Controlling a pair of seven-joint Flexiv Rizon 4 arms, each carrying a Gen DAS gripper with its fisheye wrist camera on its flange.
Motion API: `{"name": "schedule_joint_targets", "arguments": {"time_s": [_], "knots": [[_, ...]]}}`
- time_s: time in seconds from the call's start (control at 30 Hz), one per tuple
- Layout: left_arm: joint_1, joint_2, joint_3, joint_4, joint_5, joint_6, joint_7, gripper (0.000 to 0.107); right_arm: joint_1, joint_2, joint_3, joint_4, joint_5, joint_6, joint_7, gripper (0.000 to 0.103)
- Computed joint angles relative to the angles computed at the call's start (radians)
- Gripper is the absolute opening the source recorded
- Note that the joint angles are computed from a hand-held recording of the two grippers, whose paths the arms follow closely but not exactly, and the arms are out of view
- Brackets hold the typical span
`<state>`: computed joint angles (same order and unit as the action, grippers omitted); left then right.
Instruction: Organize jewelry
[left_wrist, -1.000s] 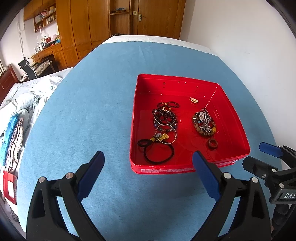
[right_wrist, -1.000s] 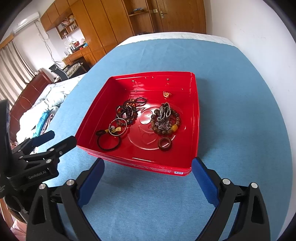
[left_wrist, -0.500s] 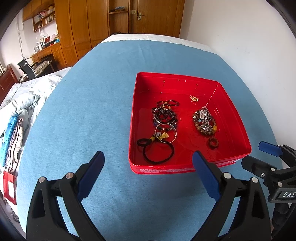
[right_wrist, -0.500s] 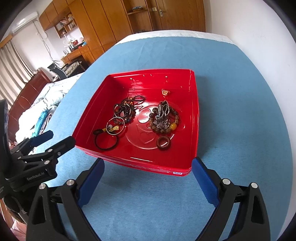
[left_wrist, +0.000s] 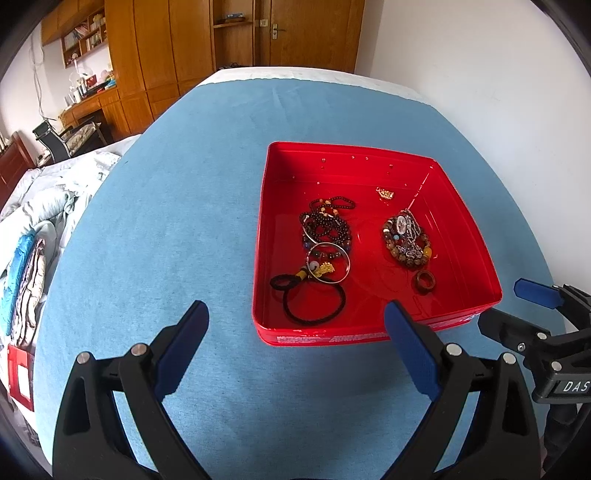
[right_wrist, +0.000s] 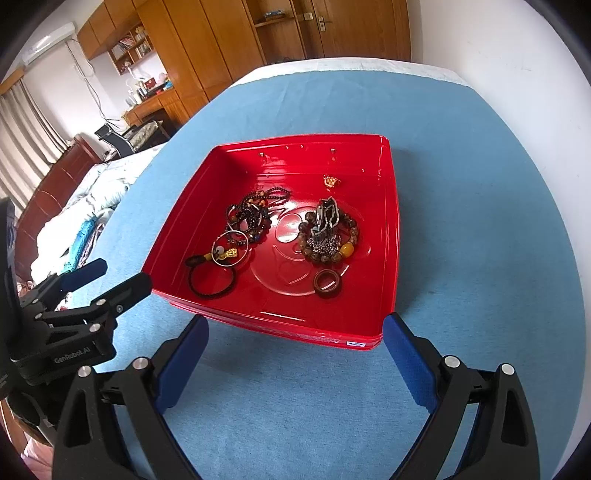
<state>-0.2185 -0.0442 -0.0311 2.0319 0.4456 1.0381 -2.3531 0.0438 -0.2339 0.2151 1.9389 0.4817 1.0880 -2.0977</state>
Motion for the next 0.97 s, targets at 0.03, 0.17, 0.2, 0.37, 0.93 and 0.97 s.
{"name": "schedule_joint_targets", "arguments": {"time_s": [0.03,0.17,0.2,0.37,0.93,0.97], "knots": [[0.0,0.0,0.0,0.0,-0.001,0.0,0.002,0.095,0.0,0.0,0.0,0.0,0.0,-0.001,0.0,0.095],[0.0,0.003,-0.001,0.002,-0.003,0.0,0.005,0.095,0.0,0.0,0.0,-0.001,0.001,-0.001,-0.002,0.095],[0.001,0.003,-0.001,0.003,-0.005,0.0,0.007,0.095,0.0,0.0,0.0,-0.001,0.001,-0.001,-0.002,0.095],[0.001,-0.001,-0.003,-0.001,-0.012,-0.005,0.014,0.095,0.002,-0.002,-0.001,-0.002,-0.004,-0.003,0.001,0.095],[-0.004,-0.007,0.0,-0.005,-0.012,-0.01,0.018,0.095,0.001,-0.002,-0.001,-0.001,-0.003,-0.003,0.001,0.095],[-0.003,-0.007,0.0,-0.004,-0.013,-0.009,0.02,0.095,0.001,-0.002,-0.001,-0.001,-0.003,-0.003,0.001,0.095]]}}
